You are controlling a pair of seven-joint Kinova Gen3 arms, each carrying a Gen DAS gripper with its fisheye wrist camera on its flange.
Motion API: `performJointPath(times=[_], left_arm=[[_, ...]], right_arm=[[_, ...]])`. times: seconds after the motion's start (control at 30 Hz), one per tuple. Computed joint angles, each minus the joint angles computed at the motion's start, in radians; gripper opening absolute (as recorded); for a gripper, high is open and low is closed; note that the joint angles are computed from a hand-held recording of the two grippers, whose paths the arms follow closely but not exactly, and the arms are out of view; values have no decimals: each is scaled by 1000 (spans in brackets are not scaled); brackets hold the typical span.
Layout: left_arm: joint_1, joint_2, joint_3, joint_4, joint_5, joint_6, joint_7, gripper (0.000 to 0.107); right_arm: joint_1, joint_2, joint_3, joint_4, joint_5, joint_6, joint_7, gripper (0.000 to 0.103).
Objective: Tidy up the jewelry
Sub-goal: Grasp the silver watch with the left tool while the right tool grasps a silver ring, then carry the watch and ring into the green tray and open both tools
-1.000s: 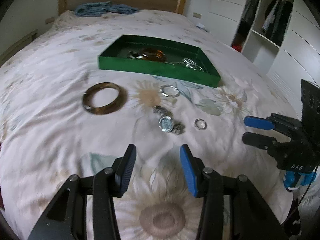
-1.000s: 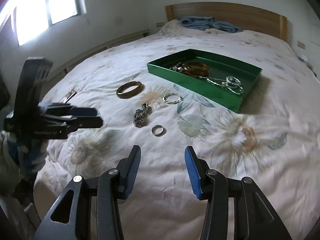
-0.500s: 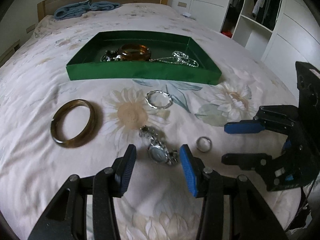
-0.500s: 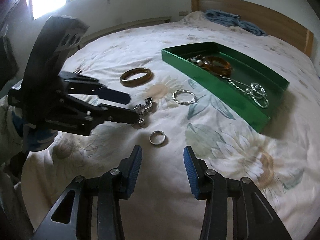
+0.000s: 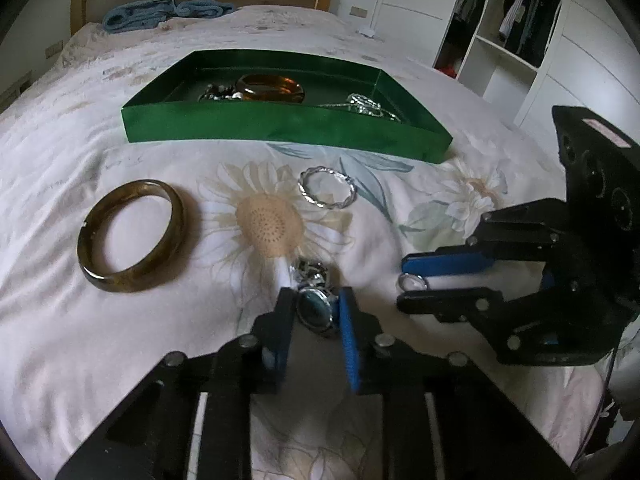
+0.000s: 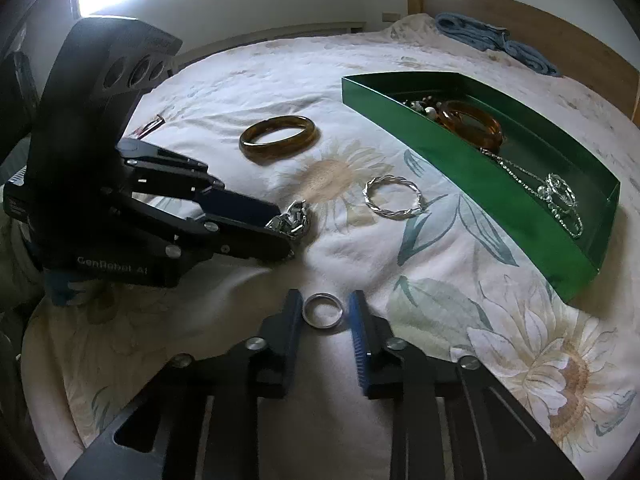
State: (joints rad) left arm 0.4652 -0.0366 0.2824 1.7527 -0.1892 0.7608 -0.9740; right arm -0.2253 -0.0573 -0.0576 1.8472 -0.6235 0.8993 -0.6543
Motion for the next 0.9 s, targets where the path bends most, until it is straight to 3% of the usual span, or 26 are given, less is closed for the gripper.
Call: performJointPath(times=[0.3, 0.5, 0.73, 0.9], left_arm=[[6, -23, 16, -3, -44, 8, 50, 19], [-17, -48, 4, -30, -2, -3, 26, 19], [-54, -17, -10, -127, 28, -14, -5, 19], [-51, 81, -34, -261, 10, -1, -8, 19]], right_arm=[[8, -25, 18, 12, -39, 1, 28, 20], [13, -42, 36, 2, -75, -15, 30, 20], [28, -38, 54, -49, -91, -70, 4, 20], [53, 18, 58, -136, -95, -119, -51, 20]])
